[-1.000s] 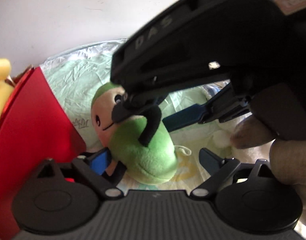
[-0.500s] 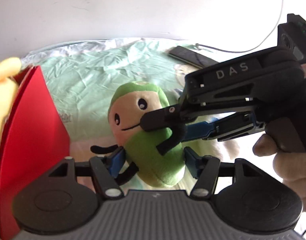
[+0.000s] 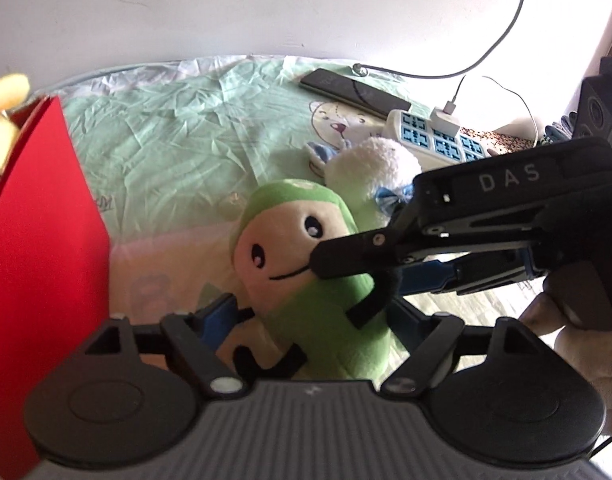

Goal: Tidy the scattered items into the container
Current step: 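Grasp the green pear plush with the right tool, then lift the green pear plush with the right tool and carry it over the red box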

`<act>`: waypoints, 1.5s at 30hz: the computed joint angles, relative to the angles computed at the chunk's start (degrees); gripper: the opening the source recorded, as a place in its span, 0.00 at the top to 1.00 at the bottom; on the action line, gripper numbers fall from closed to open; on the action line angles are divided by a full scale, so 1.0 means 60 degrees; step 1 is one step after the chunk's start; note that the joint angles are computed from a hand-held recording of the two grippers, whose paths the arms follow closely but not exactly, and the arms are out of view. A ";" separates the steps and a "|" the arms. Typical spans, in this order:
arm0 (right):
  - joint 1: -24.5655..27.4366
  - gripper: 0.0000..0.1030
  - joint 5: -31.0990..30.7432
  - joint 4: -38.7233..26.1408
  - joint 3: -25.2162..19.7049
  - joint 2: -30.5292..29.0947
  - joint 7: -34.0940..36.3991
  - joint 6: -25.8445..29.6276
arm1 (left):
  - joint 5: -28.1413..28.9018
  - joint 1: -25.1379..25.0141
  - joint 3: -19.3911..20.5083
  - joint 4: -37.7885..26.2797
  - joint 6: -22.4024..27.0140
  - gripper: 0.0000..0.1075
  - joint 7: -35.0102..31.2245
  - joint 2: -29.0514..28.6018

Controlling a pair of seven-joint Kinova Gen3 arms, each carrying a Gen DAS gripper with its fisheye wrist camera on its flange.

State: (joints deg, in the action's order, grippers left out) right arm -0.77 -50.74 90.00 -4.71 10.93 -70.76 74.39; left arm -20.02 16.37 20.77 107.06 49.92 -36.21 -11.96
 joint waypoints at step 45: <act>-0.3045 0.49 -0.2221 0.2103 -0.0807 -0.4154 0.0443 -0.5439 | 0.0767 -0.0938 -0.1654 -0.1416 0.2000 0.36 -0.3889 -0.4464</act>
